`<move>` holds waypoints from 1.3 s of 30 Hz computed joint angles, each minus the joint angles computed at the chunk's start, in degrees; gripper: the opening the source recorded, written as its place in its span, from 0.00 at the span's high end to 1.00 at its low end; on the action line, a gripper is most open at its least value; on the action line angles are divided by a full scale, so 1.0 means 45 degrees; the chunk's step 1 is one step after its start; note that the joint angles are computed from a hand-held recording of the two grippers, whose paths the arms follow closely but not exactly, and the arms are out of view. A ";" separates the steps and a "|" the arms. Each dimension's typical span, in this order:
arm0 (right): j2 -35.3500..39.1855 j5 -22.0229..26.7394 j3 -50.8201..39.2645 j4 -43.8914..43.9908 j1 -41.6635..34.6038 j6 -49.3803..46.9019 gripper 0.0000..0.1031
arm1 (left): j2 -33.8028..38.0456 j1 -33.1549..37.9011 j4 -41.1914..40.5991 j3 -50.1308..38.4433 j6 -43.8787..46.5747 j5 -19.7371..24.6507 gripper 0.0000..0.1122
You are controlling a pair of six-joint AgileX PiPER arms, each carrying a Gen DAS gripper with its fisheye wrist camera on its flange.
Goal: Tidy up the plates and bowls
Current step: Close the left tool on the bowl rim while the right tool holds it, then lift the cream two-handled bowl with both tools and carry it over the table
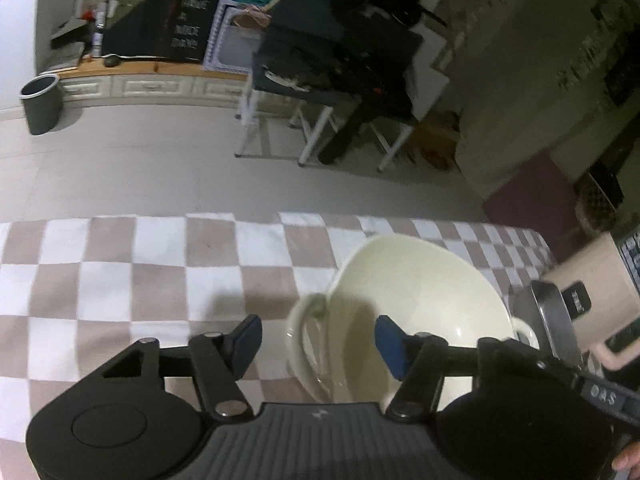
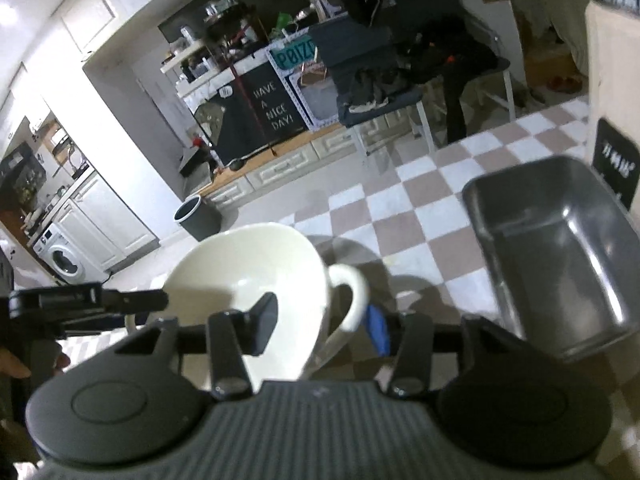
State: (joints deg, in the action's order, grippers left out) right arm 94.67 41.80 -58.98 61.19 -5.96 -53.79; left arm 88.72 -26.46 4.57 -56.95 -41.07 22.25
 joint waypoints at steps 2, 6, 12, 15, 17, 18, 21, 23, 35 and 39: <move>0.0122 -0.0311 -0.0167 -0.0642 0.0271 0.0978 0.63 | 0.0148 0.0056 -0.0590 0.0102 0.0633 -0.0189 0.50; 0.0427 -0.0324 -0.0260 -0.0488 0.0164 0.1275 0.76 | 0.0330 0.0041 -0.0643 0.0256 0.0557 -0.0332 0.75; 0.0448 -0.0264 -0.0088 0.0121 0.0038 0.0509 0.77 | 0.0064 -0.0160 0.0330 0.0706 -0.0806 -0.0857 0.83; 0.0247 -0.0547 0.0056 0.0044 0.0154 0.0584 0.77 | -0.0055 -0.0561 0.2111 0.0833 -0.2692 -0.0873 0.84; 0.0028 -0.0820 0.0212 -0.0096 0.0272 0.0565 0.77 | -0.0176 -0.0808 0.2908 0.0938 -0.3705 -0.0783 0.84; 0.0006 -0.0803 0.0193 -0.0084 0.0253 0.0496 0.77 | -0.0278 -0.0946 0.3255 0.0978 -0.4196 -0.0647 0.84; -0.0205 -0.0692 0.0228 -0.0106 0.0155 0.0241 0.77 | -0.0624 -0.1481 0.4184 0.1025 -0.5282 -0.0086 0.83; -0.0438 -0.0460 0.0308 -0.0097 0.0016 0.0245 0.77 | -0.1102 -0.1762 0.4512 0.1042 -0.5765 0.0379 0.83; -0.4000 0.2650 0.0445 -0.1047 -0.1443 0.1224 0.77 | -0.4549 -0.5816 0.7341 0.0313 -0.9743 0.5463 0.83; -0.5087 0.4456 0.0117 -0.1047 -0.2448 0.1531 0.77 | -0.5251 -0.7939 0.7906 -0.0676 -1.0797 0.8020 0.83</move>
State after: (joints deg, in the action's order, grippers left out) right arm 71.78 61.85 -58.46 56.48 -16.97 -46.90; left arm 65.09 -62.19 40.14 -59.99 -89.66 58.34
